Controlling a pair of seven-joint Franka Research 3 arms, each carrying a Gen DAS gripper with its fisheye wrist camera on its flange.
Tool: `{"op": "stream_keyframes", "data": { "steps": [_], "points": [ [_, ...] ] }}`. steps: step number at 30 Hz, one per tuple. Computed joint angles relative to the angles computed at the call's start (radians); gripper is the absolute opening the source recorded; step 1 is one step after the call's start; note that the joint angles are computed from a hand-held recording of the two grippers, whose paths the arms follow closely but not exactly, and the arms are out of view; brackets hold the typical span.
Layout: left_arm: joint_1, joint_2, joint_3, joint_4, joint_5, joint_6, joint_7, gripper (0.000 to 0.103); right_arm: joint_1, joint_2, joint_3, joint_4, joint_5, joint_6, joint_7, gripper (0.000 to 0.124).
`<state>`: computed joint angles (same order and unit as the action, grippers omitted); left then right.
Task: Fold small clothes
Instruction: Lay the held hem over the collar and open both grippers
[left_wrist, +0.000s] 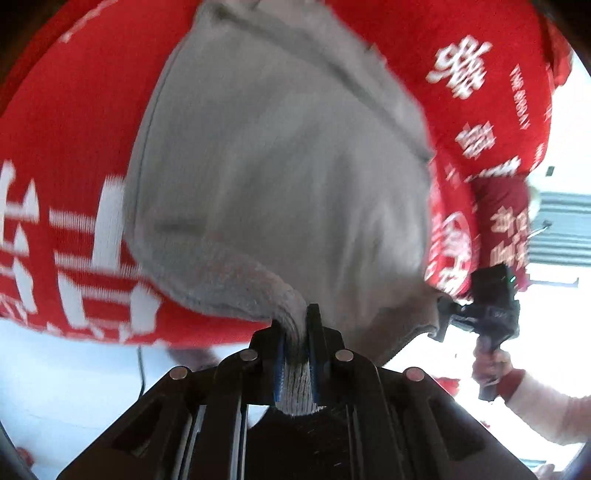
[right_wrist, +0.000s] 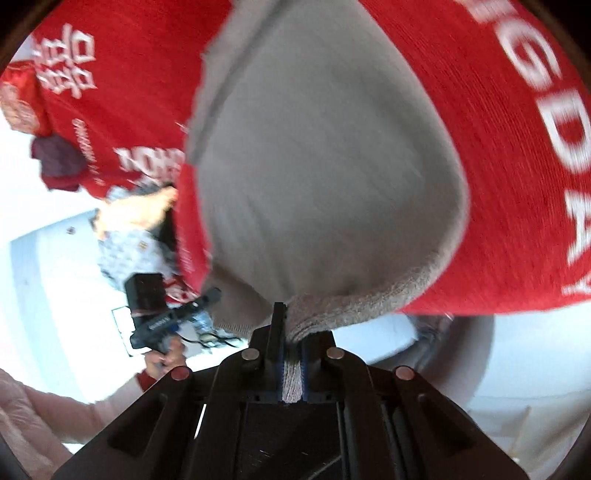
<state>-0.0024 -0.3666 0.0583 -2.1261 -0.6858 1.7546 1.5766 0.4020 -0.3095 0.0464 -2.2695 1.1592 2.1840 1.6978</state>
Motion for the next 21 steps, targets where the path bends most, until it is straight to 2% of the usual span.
{"op": "stream_keyframes", "data": {
  "steps": [6, 10, 17, 21],
  "points": [
    [0.010, 0.131, -0.004, 0.165, -0.093, 0.123, -0.031, 0.011, -0.026, 0.091, -0.031, 0.154, 0.084, 0.057, -0.090, 0.007],
    [0.035, 0.239, -0.024, 0.280, -0.130, 0.197, -0.028, 0.011, -0.070, 0.191, -0.044, 0.301, 0.093, 0.043, -0.134, 0.007],
    [0.079, 0.526, -0.117, 0.611, -0.072, 0.337, -0.100, 0.011, -0.166, 0.533, -0.003, 0.771, -0.040, -0.037, -0.099, 0.007],
    [0.101, 0.696, -0.157, 0.801, 0.009, 0.349, -0.158, 0.011, -0.213, 0.731, 0.023, 1.014, -0.099, -0.084, -0.052, 0.007]
  ]
}}
